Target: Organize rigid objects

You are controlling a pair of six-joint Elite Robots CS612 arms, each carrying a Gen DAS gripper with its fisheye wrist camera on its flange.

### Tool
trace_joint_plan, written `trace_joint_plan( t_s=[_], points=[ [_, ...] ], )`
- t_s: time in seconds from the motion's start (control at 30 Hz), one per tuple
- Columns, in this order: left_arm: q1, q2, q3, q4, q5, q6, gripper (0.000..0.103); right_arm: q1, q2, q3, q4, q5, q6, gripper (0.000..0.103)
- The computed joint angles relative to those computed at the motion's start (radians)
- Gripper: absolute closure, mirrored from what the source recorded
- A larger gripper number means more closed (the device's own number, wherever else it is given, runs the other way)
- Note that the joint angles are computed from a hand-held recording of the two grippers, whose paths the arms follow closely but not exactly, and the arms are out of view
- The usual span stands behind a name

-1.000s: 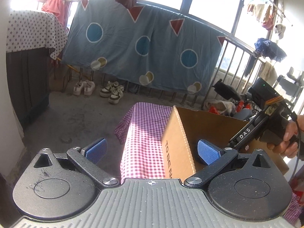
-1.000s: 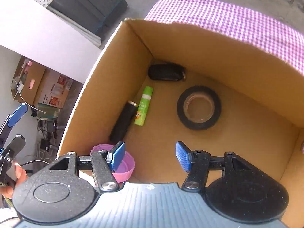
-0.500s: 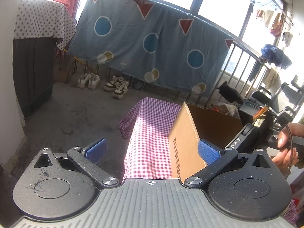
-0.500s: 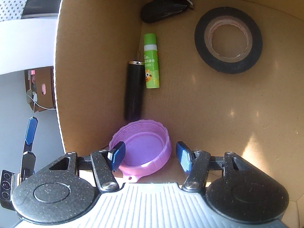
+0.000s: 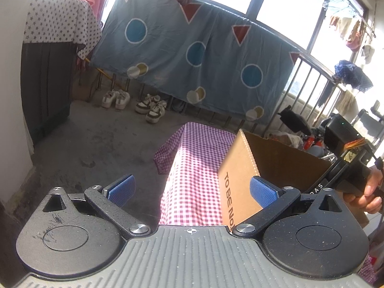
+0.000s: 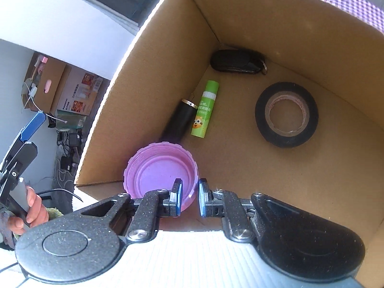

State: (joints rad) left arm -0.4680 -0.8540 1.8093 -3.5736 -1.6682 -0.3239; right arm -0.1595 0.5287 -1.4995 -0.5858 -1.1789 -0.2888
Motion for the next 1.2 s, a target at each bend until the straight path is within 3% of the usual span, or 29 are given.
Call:
trace_joint_plan(
  t_s=[0.2, 0.33, 0.4, 0.6, 0.7, 0.8, 1.0, 1.2],
  points=[
    [0.0, 0.001, 0.0, -0.004, 0.0, -0.002, 0.001, 0.017, 0.021, -0.033, -0.087, -0.11, -0.071, 0.086],
    [-0.002, 0.0, 0.003, -0.008, 0.002, 0.003, 0.001, 0.011, 0.017, -0.039, -0.123, -0.108, -0.058, 0.085],
    [-0.003, 0.0, 0.004, -0.01, 0.005, 0.005, 0.001, -0.017, 0.025, -0.06, -0.174, -0.079, -0.031, 0.085],
    [-0.003, -0.003, 0.007, -0.015, 0.006, 0.007, 0.001, -0.045, 0.039, -0.008, -0.362, -0.137, 0.212, 0.078],
    [-0.004, -0.006, 0.011, -0.014, 0.01, 0.011, 0.001, -0.064, 0.044, 0.03, -0.373, -0.108, 0.326, 0.062],
    [-0.006, -0.009, 0.013, -0.014, 0.018, 0.013, 0.001, -0.069, 0.064, 0.036, -0.383, -0.075, 0.395, 0.058],
    [-0.012, -0.011, 0.015, -0.014, 0.029, 0.008, 0.001, -0.053, 0.061, 0.038, -0.319, 0.006, 0.368, 0.056],
    [-0.017, -0.023, 0.024, -0.011, 0.034, 0.014, 0.001, -0.039, 0.059, 0.011, -0.337, -0.015, 0.333, 0.056]
  ],
)
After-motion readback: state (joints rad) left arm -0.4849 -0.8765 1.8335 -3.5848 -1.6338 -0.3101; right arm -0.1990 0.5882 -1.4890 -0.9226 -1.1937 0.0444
